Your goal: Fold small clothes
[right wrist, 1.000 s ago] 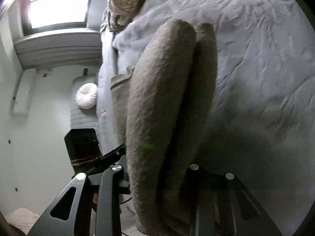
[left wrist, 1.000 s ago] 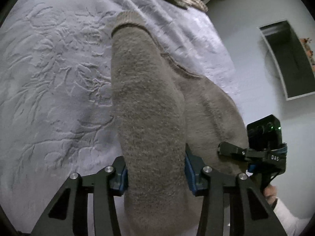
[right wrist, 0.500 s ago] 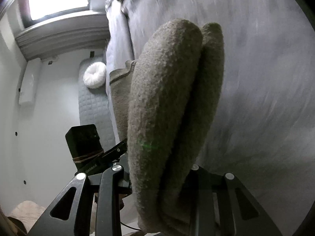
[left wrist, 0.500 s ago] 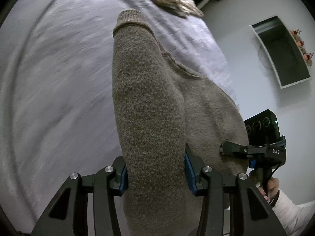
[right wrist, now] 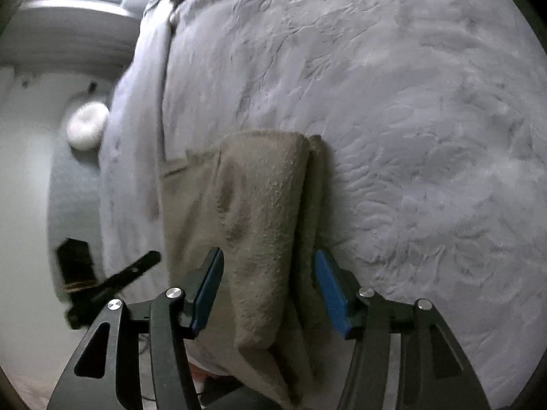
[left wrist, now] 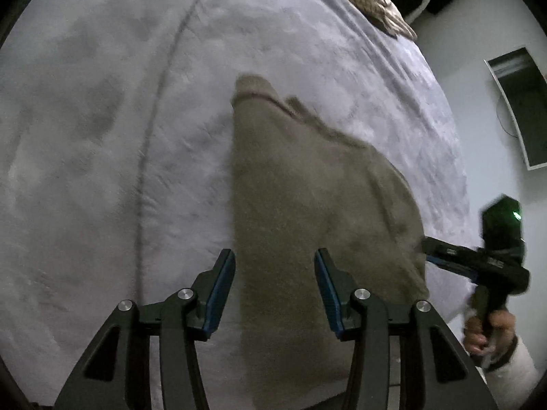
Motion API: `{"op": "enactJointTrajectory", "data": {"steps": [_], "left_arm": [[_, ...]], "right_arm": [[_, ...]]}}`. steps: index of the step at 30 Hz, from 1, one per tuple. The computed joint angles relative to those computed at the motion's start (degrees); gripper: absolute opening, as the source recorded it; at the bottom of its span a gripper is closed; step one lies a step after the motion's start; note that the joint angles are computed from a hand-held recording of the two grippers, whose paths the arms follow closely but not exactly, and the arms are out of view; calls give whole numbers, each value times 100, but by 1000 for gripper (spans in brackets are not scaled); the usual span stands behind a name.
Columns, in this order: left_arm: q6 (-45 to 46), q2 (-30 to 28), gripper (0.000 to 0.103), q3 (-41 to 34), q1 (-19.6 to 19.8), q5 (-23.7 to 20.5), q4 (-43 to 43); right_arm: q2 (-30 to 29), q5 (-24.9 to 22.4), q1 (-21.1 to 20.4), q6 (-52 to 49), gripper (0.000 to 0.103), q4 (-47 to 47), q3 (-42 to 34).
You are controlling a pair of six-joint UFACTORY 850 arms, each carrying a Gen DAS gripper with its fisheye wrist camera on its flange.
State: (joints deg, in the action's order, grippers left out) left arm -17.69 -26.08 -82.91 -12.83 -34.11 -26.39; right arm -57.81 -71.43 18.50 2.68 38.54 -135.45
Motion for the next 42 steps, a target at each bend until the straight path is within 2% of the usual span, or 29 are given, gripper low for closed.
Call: {"op": "enactJointTrajectory", "data": {"steps": [1, 2, 3, 4, 6, 9, 12, 13, 17, 20, 27, 31, 33, 38, 42], "left_arm": [[-184, -3, 49, -10, 6, 59, 243], [-293, 36, 49, 41, 9, 97, 386], [-398, 6, 49, 16, 12, 127, 510], [-546, -118, 49, -127, -23, 149, 644], [-765, -283, 49, -305, -80, 154, 879], [-822, -373, 49, -439, -138, 62, 1135], [-1172, -548, 49, -642, -301, -161, 1962], [-1248, -586, 53, -638, -340, -175, 2107], [-1337, -654, 67, -546, -340, -26, 2100], [-1403, -677, 67, -611, -353, -134, 2219], [-1275, -407, 67, -548, -414, -639, 2443], [-974, -162, 67, -305, -474, -845, 2216], [-941, -45, 67, -156, -509, -870, 2135], [-854, 130, 67, 109, -592, -1008, 1882], [-568, 113, 67, 241, -670, -1230, 1636]], "right_arm": [[122, 1, -60, -60, 61, 165, 311], [77, -9, -62, -18, 56, 340, 382], [24, 34, -48, 68, 37, 450, 421], [-15, 16, 6, 190, 25, 430, 443], [-26, 104, 164, 112, 24, 21, 274], [8, 118, 360, -235, 22, -944, -73], [-159, -25, 459, -262, 21, -1717, -307], [-273, -82, 451, -196, 21, -1832, -347], [-267, 108, 257, 101, 23, -1155, 36], [11, 210, 234, 191, 27, -1135, 387], [413, 31, 285, 289, 31, -1278, 620], [926, 43, 236, -7, 33, -999, 1310], [1089, 12, 244, -73, 38, -973, 1520], [1208, -174, 337, -3, 39, -1023, 1732], [1220, -372, 447, 107, 39, -1516, 1905]]}}
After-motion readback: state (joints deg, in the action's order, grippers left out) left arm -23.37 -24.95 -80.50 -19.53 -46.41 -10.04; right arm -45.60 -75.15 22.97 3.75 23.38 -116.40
